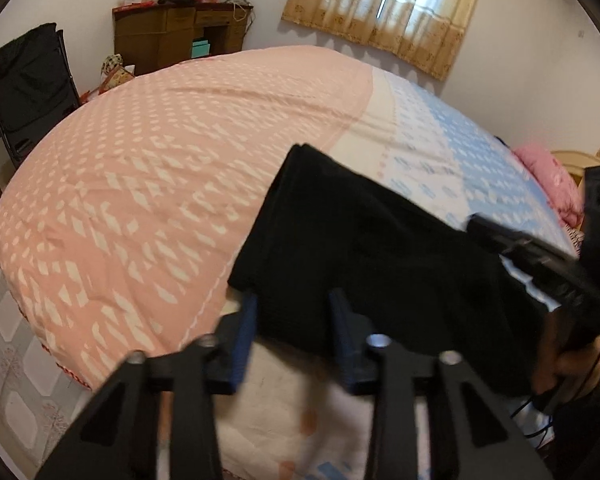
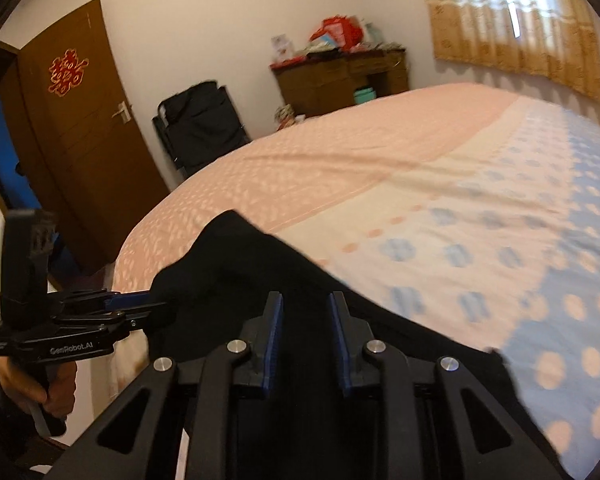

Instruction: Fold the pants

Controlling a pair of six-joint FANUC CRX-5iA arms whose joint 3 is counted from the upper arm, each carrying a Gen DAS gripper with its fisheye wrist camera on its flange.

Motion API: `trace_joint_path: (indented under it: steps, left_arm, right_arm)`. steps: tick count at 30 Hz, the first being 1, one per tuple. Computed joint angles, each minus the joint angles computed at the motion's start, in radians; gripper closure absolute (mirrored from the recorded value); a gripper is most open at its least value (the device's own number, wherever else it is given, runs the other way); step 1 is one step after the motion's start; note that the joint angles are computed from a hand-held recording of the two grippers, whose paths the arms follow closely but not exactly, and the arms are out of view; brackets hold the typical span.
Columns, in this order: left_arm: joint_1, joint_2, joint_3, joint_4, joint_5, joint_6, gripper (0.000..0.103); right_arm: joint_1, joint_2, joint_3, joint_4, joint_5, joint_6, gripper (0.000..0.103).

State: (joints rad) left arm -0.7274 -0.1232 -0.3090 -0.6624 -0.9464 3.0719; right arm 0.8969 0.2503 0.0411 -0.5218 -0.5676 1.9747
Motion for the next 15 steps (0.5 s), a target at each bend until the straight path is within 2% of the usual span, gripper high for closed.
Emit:
trace_joint_path:
  steps: [1, 3, 5, 7, 8, 10, 12, 14, 15]
  left_arm:
    - [-0.004, 0.001, 0.006, -0.007, -0.001, -0.004, 0.083]
    - [-0.019, 0.024, 0.039, -0.033, -0.043, -0.026, 0.085]
    - [-0.031, 0.049, 0.08, -0.063, -0.088, -0.045, 0.085]
    - [-0.023, 0.023, 0.068, -0.079, -0.073, -0.046, 0.085]
    - [-0.028, 0.018, 0.072, -0.094, -0.085, -0.043, 0.085]
    - [-0.019, 0.025, 0.083, -0.1, -0.104, -0.07, 0.085]
    - [0.015, 0.041, 0.083, -0.071, -0.096, -0.104, 0.085]
    - [0.046, 0.069, 0.09, -0.043, -0.108, -0.145, 0.079]
    - [0.061, 0.075, 0.087, -0.025, -0.128, -0.158, 0.07]
  right_arm:
    - [0.016, 0.01, 0.004, 0.029, 0.005, -0.024, 0.078]
    - [0.028, 0.031, 0.019, 0.059, -0.004, -0.068, 0.078]
    - [0.012, 0.034, 0.033, -0.019, -0.017, -0.012, 0.078]
    - [0.009, 0.039, 0.049, -0.076, -0.024, 0.037, 0.078]
    - [0.026, 0.044, 0.046, -0.042, -0.004, 0.011, 0.078]
    - [0.078, 0.071, 0.032, 0.112, 0.052, -0.134, 0.078]
    - [0.079, 0.116, 0.074, 0.107, 0.021, -0.157, 0.078]
    - [0.08, 0.127, 0.07, 0.09, 0.045, -0.144, 0.078]
    - [0.08, 0.128, 0.071, 0.088, 0.046, -0.142, 0.077]
